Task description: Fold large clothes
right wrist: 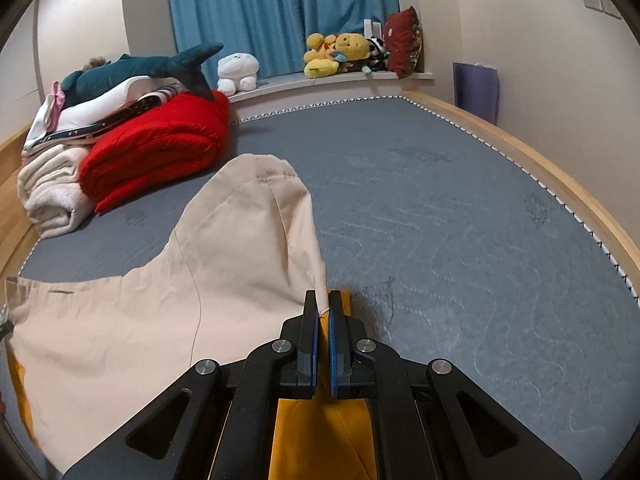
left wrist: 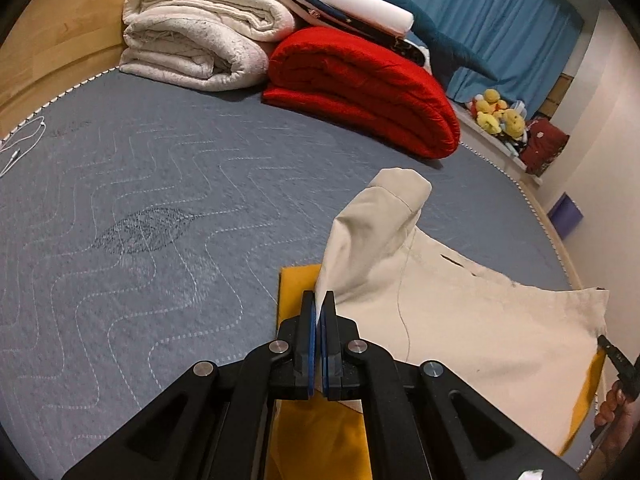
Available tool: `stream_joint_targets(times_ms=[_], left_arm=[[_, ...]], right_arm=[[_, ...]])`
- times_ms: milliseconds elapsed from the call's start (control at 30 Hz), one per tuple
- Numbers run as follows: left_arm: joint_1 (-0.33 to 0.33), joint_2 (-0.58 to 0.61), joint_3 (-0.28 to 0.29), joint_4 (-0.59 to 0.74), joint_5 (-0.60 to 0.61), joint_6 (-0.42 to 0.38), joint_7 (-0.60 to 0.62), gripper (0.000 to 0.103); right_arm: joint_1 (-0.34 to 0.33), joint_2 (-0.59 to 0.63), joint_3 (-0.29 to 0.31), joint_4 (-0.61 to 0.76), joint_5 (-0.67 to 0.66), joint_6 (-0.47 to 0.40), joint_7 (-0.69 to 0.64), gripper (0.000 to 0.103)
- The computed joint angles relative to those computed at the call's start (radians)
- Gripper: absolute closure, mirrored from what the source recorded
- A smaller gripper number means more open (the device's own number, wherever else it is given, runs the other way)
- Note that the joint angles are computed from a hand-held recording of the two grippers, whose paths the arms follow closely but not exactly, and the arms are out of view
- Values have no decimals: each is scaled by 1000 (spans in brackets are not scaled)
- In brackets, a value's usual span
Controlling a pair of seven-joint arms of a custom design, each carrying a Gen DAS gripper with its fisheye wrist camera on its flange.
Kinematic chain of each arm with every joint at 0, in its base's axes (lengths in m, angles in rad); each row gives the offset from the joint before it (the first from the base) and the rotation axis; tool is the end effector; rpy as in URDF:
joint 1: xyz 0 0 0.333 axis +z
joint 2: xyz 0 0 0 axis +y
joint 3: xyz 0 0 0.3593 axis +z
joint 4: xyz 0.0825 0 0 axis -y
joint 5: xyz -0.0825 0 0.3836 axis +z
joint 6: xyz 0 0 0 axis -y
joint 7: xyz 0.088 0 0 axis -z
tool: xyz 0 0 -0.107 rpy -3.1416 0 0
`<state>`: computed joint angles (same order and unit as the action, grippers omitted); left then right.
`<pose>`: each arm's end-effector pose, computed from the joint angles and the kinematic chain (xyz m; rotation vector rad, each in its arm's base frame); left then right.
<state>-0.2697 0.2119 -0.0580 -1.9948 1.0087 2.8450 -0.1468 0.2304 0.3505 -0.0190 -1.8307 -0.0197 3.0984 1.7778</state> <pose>0.5862 -0.2441 0.4528 -2.2187 1.3013 -0.9322 0.6846 0.1505 0.4947 -1.6516 1.6059 -0.6356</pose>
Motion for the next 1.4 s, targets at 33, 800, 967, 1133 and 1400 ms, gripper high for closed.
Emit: stream_joint_targets(times_ms=[33,800,967,1133,1400], left_arm=[[4,15,1,11,-9,-1,8,102],[36,281,-56,236,-443,-194,492,95],[-6,148,-19,164,-259,-159,347,72],[273,166,-398,69,-654,96,833,72],[272,204,-483,77,-872,-157,1189,74]], right_arm=[[16,22,-17,34,-40,-14,43,99],[257,459,-333,566,29,-519,29,99],[245,325,-319,388,-39,-332,109,86],[71,124,-91,139,-95,-126,-6,72],[-23,30,54,-52,57,-402,-499,72]])
